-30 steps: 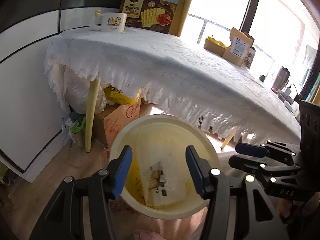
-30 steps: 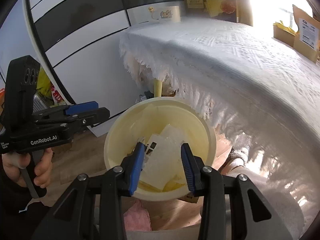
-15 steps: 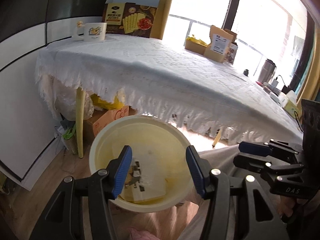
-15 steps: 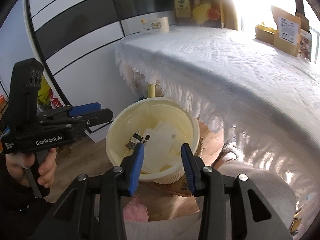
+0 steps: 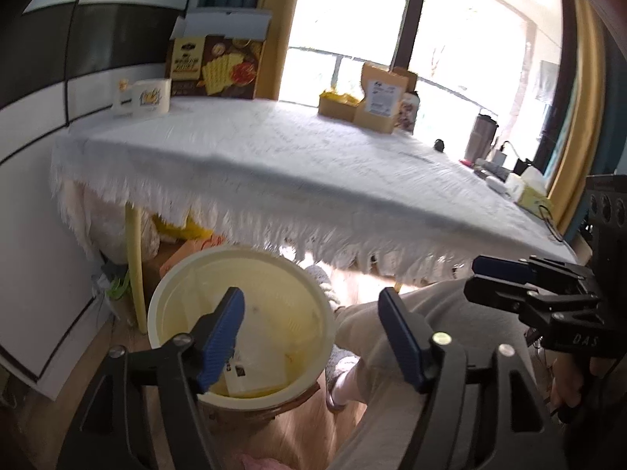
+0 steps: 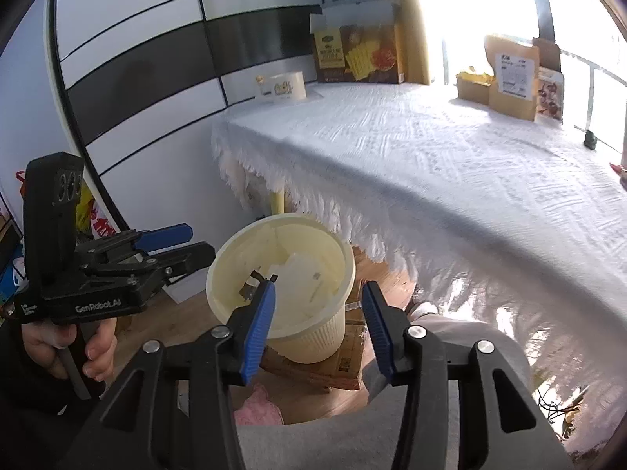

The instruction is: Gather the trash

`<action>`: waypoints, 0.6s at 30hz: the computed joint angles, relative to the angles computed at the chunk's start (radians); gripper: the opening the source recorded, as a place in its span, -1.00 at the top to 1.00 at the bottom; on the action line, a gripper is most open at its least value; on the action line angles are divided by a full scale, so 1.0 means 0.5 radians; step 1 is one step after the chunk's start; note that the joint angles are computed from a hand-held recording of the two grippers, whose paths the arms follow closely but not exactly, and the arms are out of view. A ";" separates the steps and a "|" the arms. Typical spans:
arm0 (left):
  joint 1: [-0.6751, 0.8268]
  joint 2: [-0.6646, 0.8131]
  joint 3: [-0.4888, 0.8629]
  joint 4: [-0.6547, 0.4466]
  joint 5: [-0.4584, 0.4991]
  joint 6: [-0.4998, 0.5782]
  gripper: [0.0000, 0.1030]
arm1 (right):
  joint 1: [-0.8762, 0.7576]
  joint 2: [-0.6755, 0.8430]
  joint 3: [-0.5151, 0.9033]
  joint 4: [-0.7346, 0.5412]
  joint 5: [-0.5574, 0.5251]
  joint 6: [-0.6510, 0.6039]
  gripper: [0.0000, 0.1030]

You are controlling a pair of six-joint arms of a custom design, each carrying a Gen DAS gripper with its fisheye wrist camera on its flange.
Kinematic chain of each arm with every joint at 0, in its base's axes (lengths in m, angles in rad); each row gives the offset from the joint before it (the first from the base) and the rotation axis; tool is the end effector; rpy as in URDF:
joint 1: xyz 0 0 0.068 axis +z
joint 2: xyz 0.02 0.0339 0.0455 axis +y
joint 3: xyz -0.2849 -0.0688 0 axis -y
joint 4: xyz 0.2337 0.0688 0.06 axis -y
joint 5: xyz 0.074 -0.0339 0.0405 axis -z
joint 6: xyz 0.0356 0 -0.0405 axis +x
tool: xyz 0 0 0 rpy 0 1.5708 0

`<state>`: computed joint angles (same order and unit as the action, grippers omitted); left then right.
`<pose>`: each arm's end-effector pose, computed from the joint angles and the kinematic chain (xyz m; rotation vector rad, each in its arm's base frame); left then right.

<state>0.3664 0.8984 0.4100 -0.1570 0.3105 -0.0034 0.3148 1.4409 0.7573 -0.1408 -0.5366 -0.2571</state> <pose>0.1563 0.0483 0.2148 -0.2332 2.1716 -0.1391 0.2541 0.1019 0.2181 -0.8987 2.1666 0.6672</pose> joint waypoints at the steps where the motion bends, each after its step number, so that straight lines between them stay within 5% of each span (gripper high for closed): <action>1: -0.010 -0.034 0.009 -0.020 -0.003 0.005 -0.46 | -0.011 -0.032 -0.009 -0.005 -0.003 0.009 0.14; 8: -0.311 -0.256 0.094 -0.104 -0.334 0.027 -0.59 | -0.143 -0.292 -0.041 -0.098 -0.061 0.009 -0.01; 13: -0.448 -0.360 0.133 -0.134 -0.375 0.004 -0.60 | -0.248 -0.465 -0.042 -0.160 -0.108 0.016 -0.08; 18: -0.570 -0.462 0.167 -0.130 -0.458 -0.035 -0.73 | -0.415 -0.606 -0.014 -0.211 -0.253 0.028 -0.41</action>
